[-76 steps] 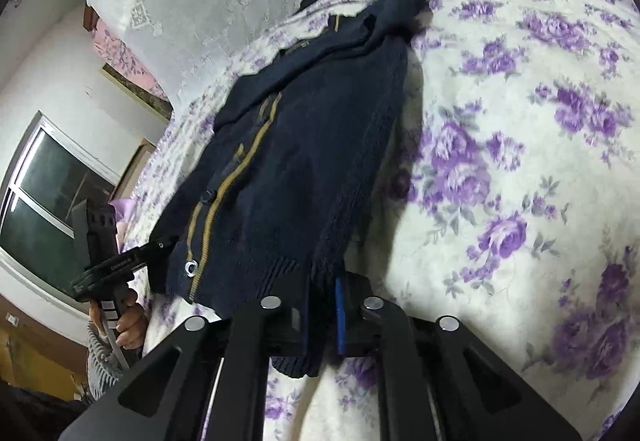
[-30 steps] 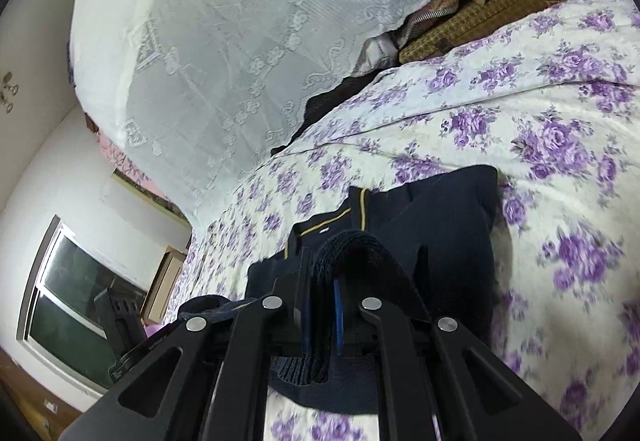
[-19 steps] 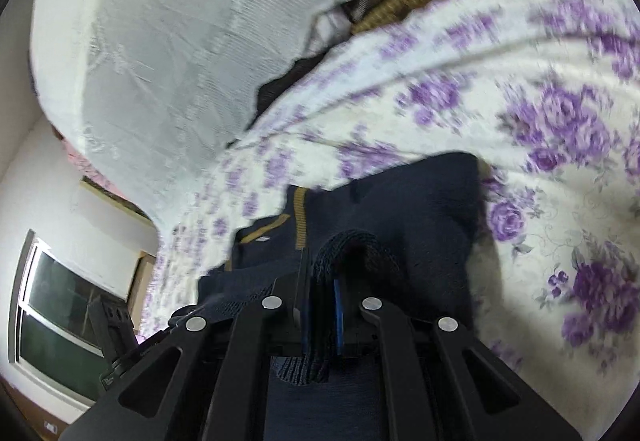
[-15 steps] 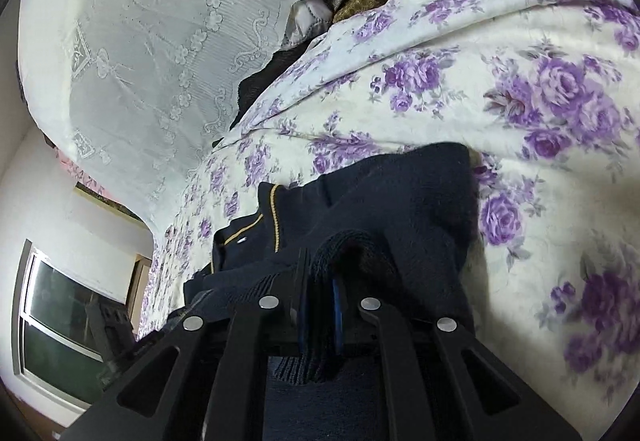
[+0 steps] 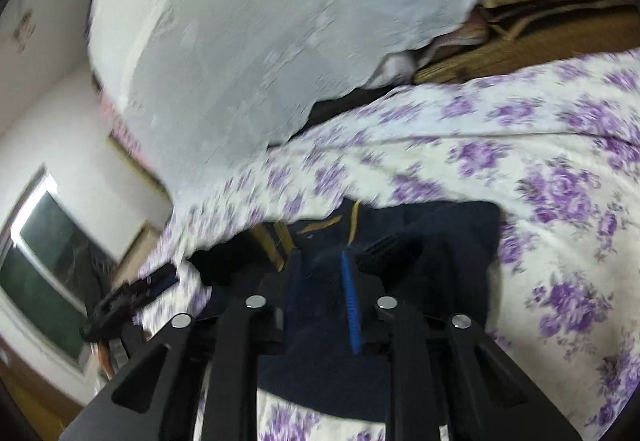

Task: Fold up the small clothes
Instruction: 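Lift the hem with both tools and fold it toward the collar, then lower the folded hem onto the collar and open both tools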

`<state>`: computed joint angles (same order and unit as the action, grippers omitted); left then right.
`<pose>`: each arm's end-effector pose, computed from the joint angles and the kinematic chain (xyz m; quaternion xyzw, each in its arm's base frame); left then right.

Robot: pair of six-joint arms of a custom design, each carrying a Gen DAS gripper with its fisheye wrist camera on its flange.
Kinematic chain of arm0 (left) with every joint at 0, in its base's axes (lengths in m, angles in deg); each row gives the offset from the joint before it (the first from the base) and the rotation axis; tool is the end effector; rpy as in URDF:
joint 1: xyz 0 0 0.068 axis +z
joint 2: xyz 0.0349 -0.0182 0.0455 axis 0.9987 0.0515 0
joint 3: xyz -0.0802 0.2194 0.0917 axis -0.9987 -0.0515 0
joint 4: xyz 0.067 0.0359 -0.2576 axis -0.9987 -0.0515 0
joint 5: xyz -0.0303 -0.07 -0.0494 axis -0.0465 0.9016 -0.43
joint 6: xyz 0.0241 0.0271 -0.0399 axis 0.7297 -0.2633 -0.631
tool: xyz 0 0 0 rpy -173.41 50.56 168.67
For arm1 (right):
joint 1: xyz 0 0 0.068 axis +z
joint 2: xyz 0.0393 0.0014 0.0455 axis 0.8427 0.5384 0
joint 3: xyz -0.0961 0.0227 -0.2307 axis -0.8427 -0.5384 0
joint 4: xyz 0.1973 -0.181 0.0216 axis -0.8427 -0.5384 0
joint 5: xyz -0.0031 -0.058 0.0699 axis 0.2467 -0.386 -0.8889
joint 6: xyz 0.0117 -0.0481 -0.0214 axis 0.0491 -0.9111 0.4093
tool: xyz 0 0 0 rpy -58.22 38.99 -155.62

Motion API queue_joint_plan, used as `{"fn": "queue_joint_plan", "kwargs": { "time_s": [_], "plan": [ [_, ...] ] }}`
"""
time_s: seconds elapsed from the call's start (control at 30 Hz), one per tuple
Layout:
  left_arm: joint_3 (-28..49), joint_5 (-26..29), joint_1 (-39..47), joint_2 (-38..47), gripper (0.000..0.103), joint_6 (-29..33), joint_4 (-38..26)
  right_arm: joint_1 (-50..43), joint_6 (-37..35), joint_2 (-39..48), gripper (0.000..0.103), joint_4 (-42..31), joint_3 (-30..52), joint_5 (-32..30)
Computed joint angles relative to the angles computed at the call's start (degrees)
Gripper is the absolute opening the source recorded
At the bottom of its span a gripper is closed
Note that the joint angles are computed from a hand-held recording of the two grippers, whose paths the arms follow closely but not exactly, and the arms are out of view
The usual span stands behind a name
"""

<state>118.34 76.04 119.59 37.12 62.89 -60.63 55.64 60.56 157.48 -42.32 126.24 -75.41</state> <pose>0.1971 0.1044 0.1773 -0.1415 0.8828 -0.1213 0.4312 0.2976 0.0176 0.1675 -0.1320 0.8491 0.3809 0.3413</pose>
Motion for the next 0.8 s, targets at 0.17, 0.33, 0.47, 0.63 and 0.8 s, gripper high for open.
{"fn": "queue_joint_plan", "kwargs": {
  "time_s": [0.17, 0.33, 0.47, 0.63, 0.8],
  "plan": [
    [-1.5, -6.8, -9.6, 1.6, 0.092, 7.0, -0.2, 5.0, -9.2, 1.5, 0.019, -6.7, 1.3, 4.9],
    [-0.3, -25.8, -23.1, 9.4, 0.092, 2.6, 9.5, 11.3, -7.6, 8.3, 0.019, -5.6, 6.8, 11.7],
    [10.3, -29.5, -21.3, 25.3, 0.092, -6.5, 9.6, 11.9, 5.7, 19.2, 0.017, 0.3, 15.6, 18.3],
    [13.8, -27.0, -17.5, 33.1, 0.096, -10.5, 11.0, 9.2, 14.6, 27.7, 0.006, 7.6, 19.3, 17.7],
    [9.0, -20.5, -16.6, 24.0, 0.095, -11.4, 11.0, 10.2, 10.9, 18.6, 0.014, 12.4, 11.4, 17.5]
  ]
}}
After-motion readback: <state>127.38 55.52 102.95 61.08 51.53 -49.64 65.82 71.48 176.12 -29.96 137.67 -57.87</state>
